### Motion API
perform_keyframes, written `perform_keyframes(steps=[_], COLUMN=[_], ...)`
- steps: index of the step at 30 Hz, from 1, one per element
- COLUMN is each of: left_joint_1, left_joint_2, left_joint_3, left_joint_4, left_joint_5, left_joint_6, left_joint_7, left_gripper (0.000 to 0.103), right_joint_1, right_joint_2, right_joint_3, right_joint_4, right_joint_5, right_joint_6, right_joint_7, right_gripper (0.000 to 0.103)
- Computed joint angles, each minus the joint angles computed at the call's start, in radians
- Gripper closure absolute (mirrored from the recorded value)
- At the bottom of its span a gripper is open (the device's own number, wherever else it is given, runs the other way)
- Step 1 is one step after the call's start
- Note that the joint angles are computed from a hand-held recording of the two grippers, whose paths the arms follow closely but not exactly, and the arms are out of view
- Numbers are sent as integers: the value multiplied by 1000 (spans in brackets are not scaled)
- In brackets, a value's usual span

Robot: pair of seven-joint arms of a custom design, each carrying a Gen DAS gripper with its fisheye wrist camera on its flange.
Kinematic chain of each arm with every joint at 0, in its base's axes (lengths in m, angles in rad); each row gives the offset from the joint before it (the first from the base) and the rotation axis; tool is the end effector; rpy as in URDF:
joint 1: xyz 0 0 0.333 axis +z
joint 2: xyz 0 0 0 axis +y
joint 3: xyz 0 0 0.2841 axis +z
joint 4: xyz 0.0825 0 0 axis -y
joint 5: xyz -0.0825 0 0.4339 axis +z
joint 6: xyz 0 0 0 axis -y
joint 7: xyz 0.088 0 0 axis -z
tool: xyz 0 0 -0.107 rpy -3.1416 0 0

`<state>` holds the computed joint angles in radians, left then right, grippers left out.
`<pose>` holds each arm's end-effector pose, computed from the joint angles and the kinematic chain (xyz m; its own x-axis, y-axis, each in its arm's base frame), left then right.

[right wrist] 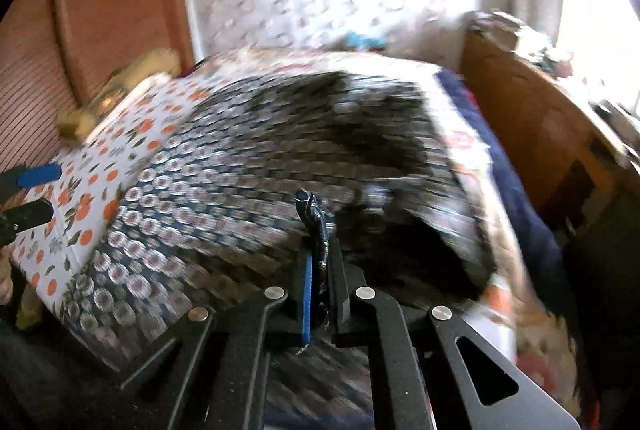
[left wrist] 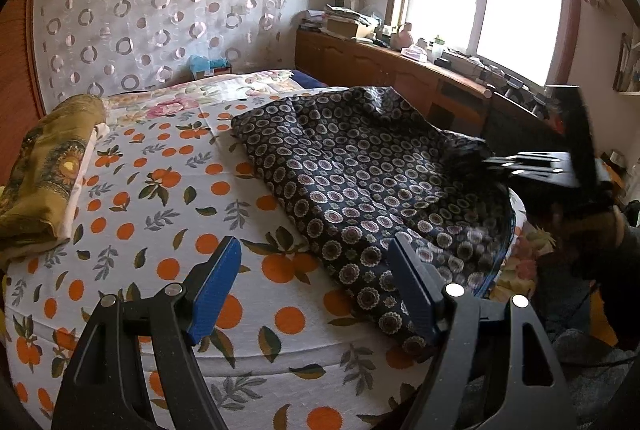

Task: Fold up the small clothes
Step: 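Grasp the shirt's other side with the right gripper and fold it inward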

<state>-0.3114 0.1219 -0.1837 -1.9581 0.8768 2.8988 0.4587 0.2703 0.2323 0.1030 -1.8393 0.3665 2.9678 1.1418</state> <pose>0.5632 -0.3526 0.4402 -0.1919 -0.9757 0.1055 -0.6178 0.0366 -0.7855 0.6643 0.2288 0.4527 0.4448 -0.8956 -0.0083 -0.5510 -0.2663 -0.7909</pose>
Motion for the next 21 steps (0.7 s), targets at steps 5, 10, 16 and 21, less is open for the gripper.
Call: perform_keyframes(steps=[5,10,16,21], left_joint_1=[-6,-21,-27,-34], left_joint_2=[19,42,61,86], left_joint_3=[-4,0,6,14], left_joint_4=[20,50,66,92], left_joint_5=[-24,-35,-57,-71], left_joint_6=[-5,-23,-27,-31], left_joint_7=[32,53,60,68], left_gripper=[26,26,26,26], right_joint_1=[-38,-22,-7,-66], right_joint_2=[-127,-167,-147,-32], right_joint_3=[-2,-15,-27,41], right_joint_4=[-164,-211,-176,-9], right_joint_5=[98,103,46,151], right_joint_6=[18,36,106,82], right_joint_7=[-31,-48,-12,-162], right_gripper=[98,85,51,51])
